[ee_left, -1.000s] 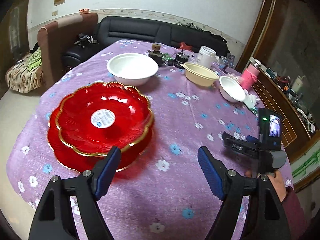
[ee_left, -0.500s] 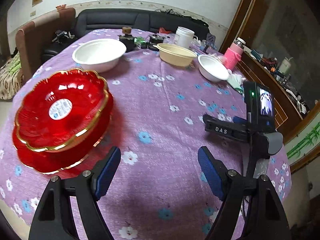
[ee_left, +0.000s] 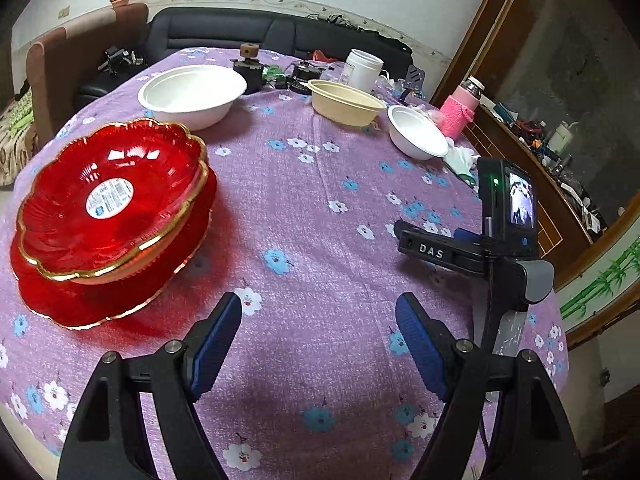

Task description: Organize plates and bowls

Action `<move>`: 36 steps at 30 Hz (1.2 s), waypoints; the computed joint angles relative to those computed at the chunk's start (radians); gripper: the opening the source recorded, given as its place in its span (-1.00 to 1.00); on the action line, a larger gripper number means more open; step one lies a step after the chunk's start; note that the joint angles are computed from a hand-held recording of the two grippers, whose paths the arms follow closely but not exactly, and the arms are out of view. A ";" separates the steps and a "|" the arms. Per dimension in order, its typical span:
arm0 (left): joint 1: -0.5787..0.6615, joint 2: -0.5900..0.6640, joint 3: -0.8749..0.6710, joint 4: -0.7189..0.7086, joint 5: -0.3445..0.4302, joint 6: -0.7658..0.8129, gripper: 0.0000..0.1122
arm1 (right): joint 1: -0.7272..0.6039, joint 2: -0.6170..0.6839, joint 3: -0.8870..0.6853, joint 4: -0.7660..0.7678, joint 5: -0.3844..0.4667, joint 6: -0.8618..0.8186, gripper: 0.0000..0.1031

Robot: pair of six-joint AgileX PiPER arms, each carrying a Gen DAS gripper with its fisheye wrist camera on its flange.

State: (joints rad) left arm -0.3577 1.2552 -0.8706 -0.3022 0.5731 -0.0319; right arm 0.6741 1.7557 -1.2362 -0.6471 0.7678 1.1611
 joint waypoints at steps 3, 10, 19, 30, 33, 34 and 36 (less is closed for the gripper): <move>-0.026 0.000 0.000 0.033 0.000 -0.033 0.40 | 0.000 0.000 0.000 0.000 0.000 0.000 0.98; -0.040 -0.011 0.016 0.068 -0.013 -0.081 0.40 | 0.002 -0.001 0.001 -0.001 0.000 0.002 0.98; -0.072 -0.002 0.015 0.120 -0.006 -0.136 0.40 | 0.002 -0.002 0.003 -0.002 -0.001 0.004 0.98; -0.133 0.020 0.005 0.234 -0.007 -0.258 0.40 | 0.002 -0.001 0.003 -0.002 0.000 0.003 0.98; -0.159 0.042 -0.012 0.283 0.006 -0.308 0.40 | 0.002 -0.002 0.003 -0.002 0.000 0.003 0.98; -0.171 0.043 -0.015 0.312 0.009 -0.333 0.40 | 0.002 -0.002 0.003 -0.002 0.000 0.003 0.98; -0.194 0.037 -0.017 0.364 0.011 -0.376 0.40 | 0.002 -0.002 0.003 -0.002 0.000 0.003 0.98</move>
